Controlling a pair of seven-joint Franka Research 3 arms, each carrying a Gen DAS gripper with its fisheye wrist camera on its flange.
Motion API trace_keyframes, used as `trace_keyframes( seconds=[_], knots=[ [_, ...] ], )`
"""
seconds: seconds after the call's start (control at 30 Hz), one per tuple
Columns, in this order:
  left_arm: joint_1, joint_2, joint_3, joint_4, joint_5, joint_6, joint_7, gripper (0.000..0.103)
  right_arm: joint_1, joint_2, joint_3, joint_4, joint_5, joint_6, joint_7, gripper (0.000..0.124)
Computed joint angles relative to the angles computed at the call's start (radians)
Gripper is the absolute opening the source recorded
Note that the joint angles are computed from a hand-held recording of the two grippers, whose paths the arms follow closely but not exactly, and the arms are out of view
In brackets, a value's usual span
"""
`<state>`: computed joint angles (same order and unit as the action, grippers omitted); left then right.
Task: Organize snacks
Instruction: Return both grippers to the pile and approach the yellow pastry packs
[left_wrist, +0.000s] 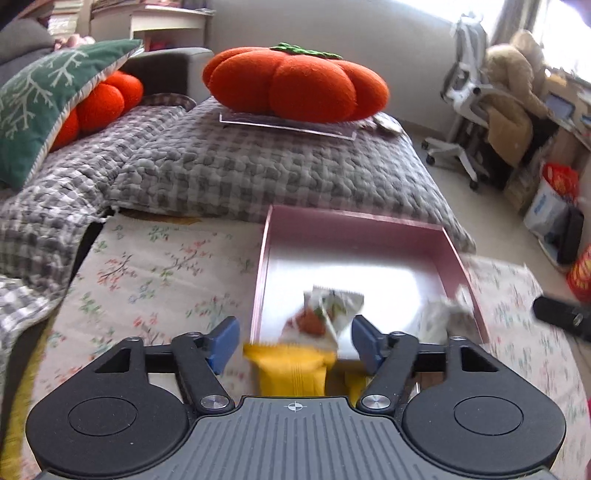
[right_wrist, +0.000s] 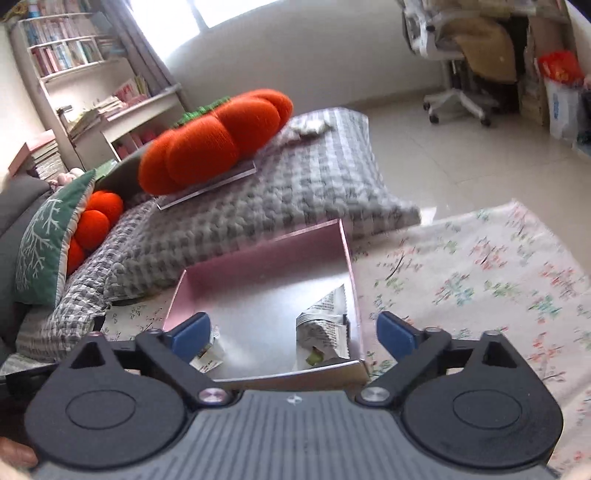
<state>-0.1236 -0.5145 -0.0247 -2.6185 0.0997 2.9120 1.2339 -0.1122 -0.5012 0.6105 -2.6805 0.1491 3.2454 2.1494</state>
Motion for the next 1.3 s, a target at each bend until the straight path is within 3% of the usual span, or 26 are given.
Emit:
trace_keyframes(
  seconds=[0.13, 0.2, 0.27, 0.3, 0.4, 0.53, 0.6, 0.73, 1.0, 1.3],
  knots=[
    [-0.003, -0.100, -0.009, -0.066, 0.008, -0.067, 0.001, 0.079, -0.107, -0.241, 0.152, -0.073, -0.051, -0.080, 0.046, 0.103],
    [-0.008, -0.127, -0.012, -0.084, -0.002, -0.105, -0.016, 0.084, -0.110, -0.314, 0.173, -0.087, -0.087, -0.156, 0.067, 0.103],
    [-0.032, -0.144, 0.007, -0.096, -0.025, -0.139, -0.008, 0.084, -0.113, -0.357, 0.189, -0.117, -0.101, -0.160, 0.139, 0.103],
    [-0.035, -0.153, 0.008, -0.102, -0.034, -0.161, -0.013, 0.085, -0.074, -0.338, 0.152, -0.122, -0.095, -0.176, 0.128, 0.103],
    [-0.034, -0.175, 0.002, -0.121, -0.042, -0.196, -0.019, 0.088, 0.118, -0.224, -0.053, -0.121, -0.089, -0.235, 0.063, 0.103],
    [-0.024, -0.169, -0.010, -0.122, -0.043, -0.206, -0.037, 0.089, 0.189, -0.150, -0.147, -0.056, -0.105, -0.445, 0.068, 0.102],
    [-0.010, -0.162, -0.024, -0.122, -0.032, -0.195, -0.055, 0.090, 0.172, -0.134, -0.136, -0.039, -0.138, -0.494, 0.118, 0.102],
    [0.009, -0.136, -0.038, -0.115, -0.003, -0.193, -0.070, 0.090, 0.152, -0.132, -0.155, -0.042, -0.186, -0.507, 0.207, 0.102],
    [-0.010, -0.080, -0.024, -0.095, 0.002, -0.170, -0.069, 0.090, 0.209, -0.094, -0.225, -0.052, -0.261, -0.483, 0.279, 0.101],
    [0.023, -0.019, -0.043, -0.073, 0.024, -0.116, -0.084, 0.090, 0.165, -0.049, -0.198, -0.018, -0.374, -0.508, 0.387, 0.095]
  ],
)
